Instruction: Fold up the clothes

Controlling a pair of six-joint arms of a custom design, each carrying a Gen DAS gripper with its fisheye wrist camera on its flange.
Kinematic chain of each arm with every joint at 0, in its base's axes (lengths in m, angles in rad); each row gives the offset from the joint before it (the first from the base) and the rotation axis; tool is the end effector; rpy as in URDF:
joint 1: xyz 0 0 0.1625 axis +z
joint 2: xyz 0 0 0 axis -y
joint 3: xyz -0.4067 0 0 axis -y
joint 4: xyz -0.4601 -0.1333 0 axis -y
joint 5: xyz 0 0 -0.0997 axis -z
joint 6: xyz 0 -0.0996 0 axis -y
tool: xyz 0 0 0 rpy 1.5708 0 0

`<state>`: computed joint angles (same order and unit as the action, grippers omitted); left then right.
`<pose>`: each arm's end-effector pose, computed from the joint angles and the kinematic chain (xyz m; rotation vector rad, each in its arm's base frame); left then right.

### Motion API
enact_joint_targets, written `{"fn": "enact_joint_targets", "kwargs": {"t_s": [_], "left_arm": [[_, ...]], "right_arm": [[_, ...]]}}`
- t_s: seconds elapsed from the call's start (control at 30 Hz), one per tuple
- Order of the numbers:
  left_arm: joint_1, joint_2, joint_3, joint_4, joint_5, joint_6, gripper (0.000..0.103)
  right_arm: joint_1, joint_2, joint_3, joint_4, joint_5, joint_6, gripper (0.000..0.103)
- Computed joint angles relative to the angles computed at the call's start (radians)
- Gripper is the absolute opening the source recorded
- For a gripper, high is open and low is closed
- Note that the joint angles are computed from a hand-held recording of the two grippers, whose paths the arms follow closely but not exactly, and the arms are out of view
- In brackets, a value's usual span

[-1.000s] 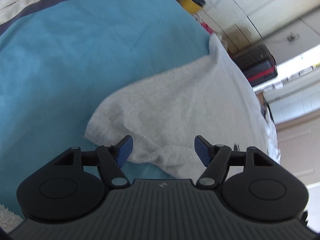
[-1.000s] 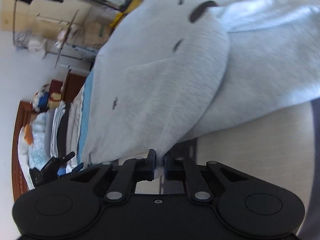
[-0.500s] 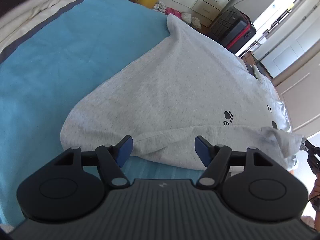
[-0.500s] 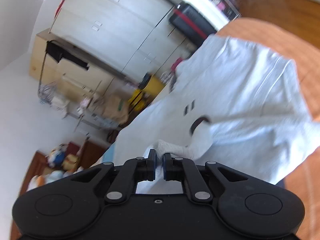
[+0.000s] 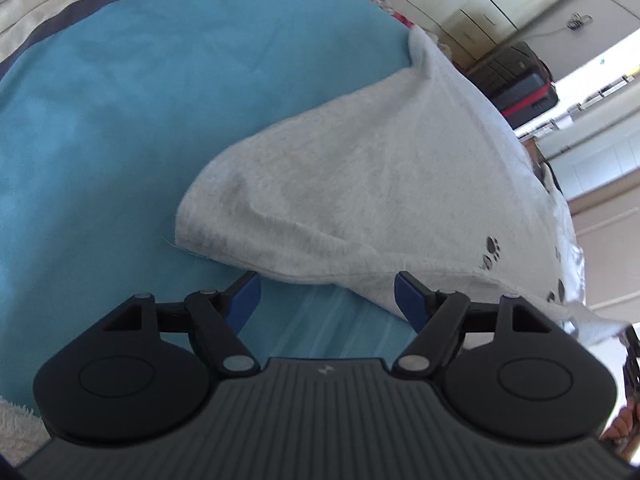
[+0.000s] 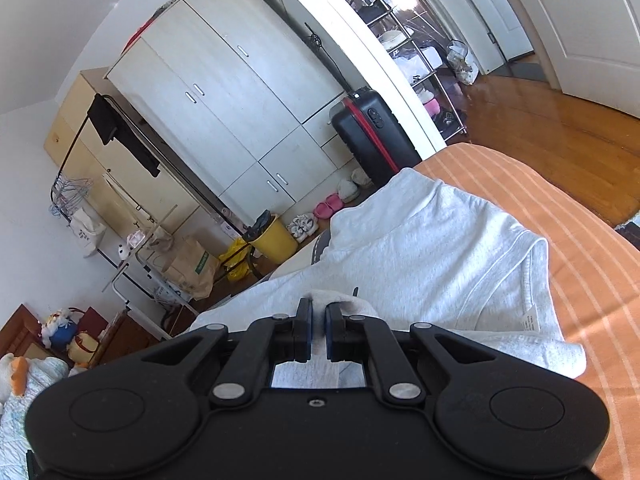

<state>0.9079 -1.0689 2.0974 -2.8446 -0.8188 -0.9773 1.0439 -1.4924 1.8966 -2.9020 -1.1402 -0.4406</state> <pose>-0.1782 -0.5554 0.0786 -0.5381 2.5772 -0.9802 -0.1441 -0.5954 0.4124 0.1776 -2.6976 1.4624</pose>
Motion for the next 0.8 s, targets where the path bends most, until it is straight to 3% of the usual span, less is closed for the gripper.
{"fn": "enact_joint_targets", "kwargs": {"t_s": [0.1,0.17,0.2,0.27,0.3,0.33,0.47,0.6,0.67,0.8], "left_arm": [[0.035,0.025,0.001,-0.063,-0.006,-0.083,0.084],[0.053,0.042,0.006,-0.124,-0.010,-0.128,0.098],[0.051,0.050,0.014,-0.171,0.001,-0.137,0.097],[0.034,0.056,0.015,-0.173,0.043,-0.106,0.065],[0.023,0.058,0.014,-0.161,0.070,-0.081,0.018],[0.014,0.062,0.015,-0.169,0.092,-0.057,0.005],[-0.041,0.090,0.008,-0.225,0.209,0.084,0.004],[-0.124,0.165,-0.021,-0.364,0.372,0.343,0.004],[-0.158,0.203,-0.033,-0.475,0.417,0.485,0.004],[-0.210,0.253,-0.046,-0.683,0.466,0.715,0.004]], "right_arm": [[0.003,0.000,-0.001,0.007,-0.009,-0.007,0.009],[0.007,-0.003,0.001,0.012,-0.021,-0.019,0.009],[0.011,-0.005,0.005,0.009,-0.033,-0.027,0.009],[0.018,-0.011,0.014,0.004,-0.053,-0.044,0.009],[0.021,-0.015,0.020,0.000,-0.059,-0.052,0.009],[0.021,-0.021,0.027,-0.004,-0.060,-0.057,0.009],[0.022,-0.054,0.069,-0.033,-0.062,-0.068,0.009],[0.005,-0.119,0.144,-0.085,-0.043,-0.026,0.009],[-0.009,-0.170,0.187,-0.092,-0.016,-0.020,0.009],[-0.039,-0.324,0.270,-0.030,0.065,-0.090,0.008]]}}
